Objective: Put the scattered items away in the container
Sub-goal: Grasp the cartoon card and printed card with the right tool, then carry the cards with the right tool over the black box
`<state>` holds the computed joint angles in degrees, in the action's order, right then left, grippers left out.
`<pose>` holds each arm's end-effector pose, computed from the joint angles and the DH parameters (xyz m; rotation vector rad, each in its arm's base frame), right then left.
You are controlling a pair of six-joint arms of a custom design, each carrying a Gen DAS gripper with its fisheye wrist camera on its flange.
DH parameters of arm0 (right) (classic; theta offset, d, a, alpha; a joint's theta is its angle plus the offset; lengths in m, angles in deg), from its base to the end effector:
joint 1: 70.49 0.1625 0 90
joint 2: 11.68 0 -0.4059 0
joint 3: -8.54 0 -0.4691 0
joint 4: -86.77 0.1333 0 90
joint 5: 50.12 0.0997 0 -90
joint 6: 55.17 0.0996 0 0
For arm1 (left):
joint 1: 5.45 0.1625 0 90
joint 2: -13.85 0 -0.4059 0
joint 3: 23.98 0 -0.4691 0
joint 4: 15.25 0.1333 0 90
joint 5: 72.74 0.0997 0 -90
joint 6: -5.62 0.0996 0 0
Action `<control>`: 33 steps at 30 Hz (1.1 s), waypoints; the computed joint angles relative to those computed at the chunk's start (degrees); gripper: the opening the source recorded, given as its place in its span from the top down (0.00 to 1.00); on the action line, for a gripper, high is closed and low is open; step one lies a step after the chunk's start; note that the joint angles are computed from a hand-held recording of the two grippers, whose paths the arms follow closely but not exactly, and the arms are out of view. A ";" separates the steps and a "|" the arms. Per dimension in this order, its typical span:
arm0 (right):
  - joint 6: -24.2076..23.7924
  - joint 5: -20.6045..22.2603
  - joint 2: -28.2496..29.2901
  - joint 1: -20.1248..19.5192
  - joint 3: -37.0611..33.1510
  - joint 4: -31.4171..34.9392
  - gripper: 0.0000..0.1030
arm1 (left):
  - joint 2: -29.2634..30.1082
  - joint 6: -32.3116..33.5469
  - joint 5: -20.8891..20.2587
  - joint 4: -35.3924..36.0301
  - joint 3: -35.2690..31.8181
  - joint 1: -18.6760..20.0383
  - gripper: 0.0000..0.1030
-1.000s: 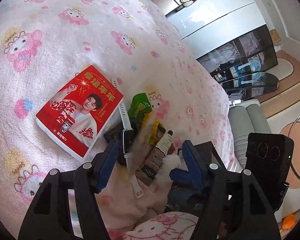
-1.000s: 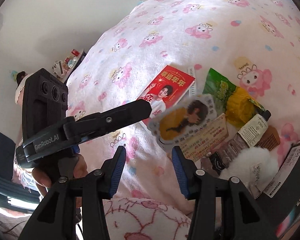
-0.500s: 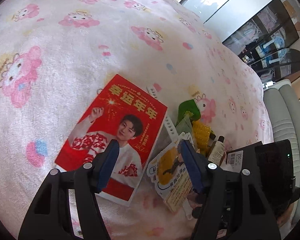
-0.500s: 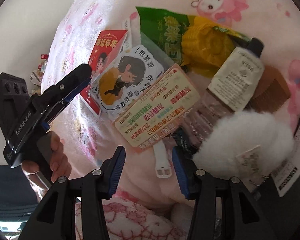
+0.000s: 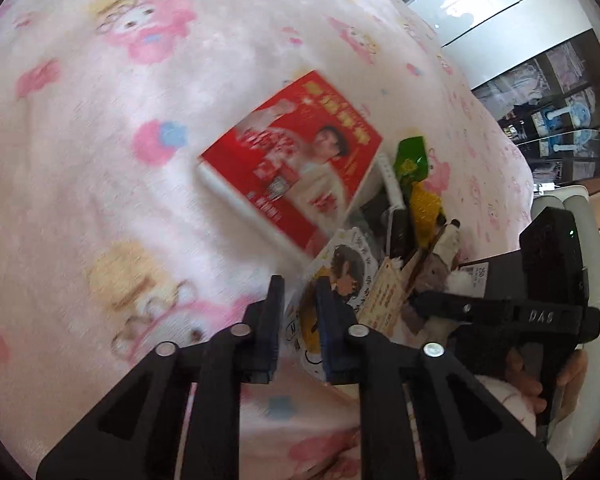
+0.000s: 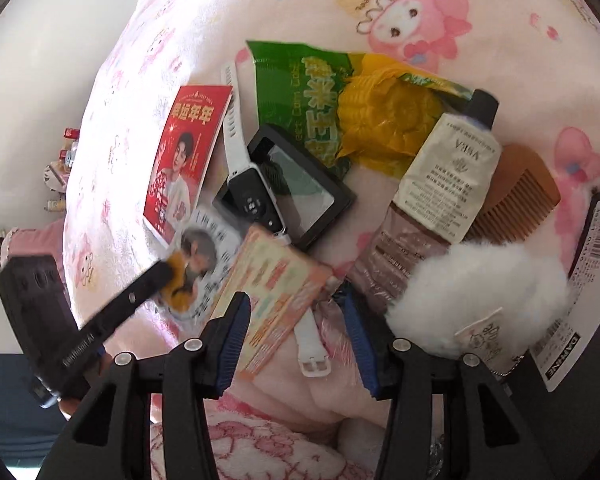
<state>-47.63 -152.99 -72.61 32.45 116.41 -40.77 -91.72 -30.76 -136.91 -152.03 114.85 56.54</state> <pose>0.2427 -0.5599 0.0624 0.1627 -2.8822 -0.1757 -0.0324 -0.4372 0.2324 -0.2820 2.8045 -0.6269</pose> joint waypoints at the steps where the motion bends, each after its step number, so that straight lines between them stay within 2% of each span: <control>1: -0.35 0.43 0.33 0.00 -0.44 0.85 0.56 | -0.96 -0.15 -0.07 1.40 0.27 0.25 0.55; 2: -0.79 0.77 0.72 0.09 -0.91 1.69 0.56 | -1.76 0.50 0.29 1.02 0.73 0.27 0.46; 5: -2.65 0.48 2.05 1.05 -2.22 4.87 0.56 | -2.11 3.16 4.51 -1.00 0.87 -1.27 0.45; 7: -4.31 -0.34 2.88 1.77 -2.81 7.53 0.56 | -0.05 7.34 1.73 -3.48 -0.12 -0.23 0.37; 8: -4.61 -0.80 3.16 2.02 -3.07 8.38 0.56 | 1.37 7.28 0.04 -3.22 -0.95 0.61 0.37; 10: -4.68 -0.37 3.25 1.91 -3.36 8.36 0.56 | 3.39 4.30 -0.67 0.29 -2.30 1.34 0.39; 12: -4.67 2.33 3.46 0.90 -3.77 8.57 0.56 | 3.82 4.13 0.78 0.28 -1.52 0.66 0.45; 14: -4.88 2.57 3.47 0.87 -3.90 7.94 0.60 | 4.05 3.20 0.66 1.85 -1.84 0.46 0.69; 16: -7.18 1.91 2.70 1.62 -2.89 4.36 0.62 | 3.27 2.45 -0.36 2.29 -2.03 0.09 0.84; 18: -7.49 2.31 1.02 1.97 -1.06 0.92 0.67 | 1.97 3.61 -0.77 2.18 -1.89 -1.47 0.90; 20: -7.32 5.44 -0.86 1.39 0.73 -1.61 0.69 | 0.63 3.48 0.49 3.14 -1.89 -4.14 0.91; 23: -7.55 9.41 -4.21 1.07 3.17 -4.29 0.69 | -1.15 2.90 1.87 4.06 -2.36 -8.87 0.93; 27: -5.25 11.32 -10.88 1.81 6.68 -9.04 0.69 | -0.22 5.07 2.05 2.83 -4.54 -16.27 0.93; 31: -3.99 10.37 -22.95 1.62 13.13 -12.49 0.69 | 7.54 7.23 -1.62 -2.22 -7.80 -21.92 0.93; 33: -4.00 8.60 -31.08 0.02 16.06 -10.53 0.69 | 11.43 8.02 -4.83 -4.28 -9.04 -23.86 0.93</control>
<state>-51.62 -144.39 -103.69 32.47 132.46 -51.30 -80.29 -22.74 -141.74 -156.31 105.81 32.68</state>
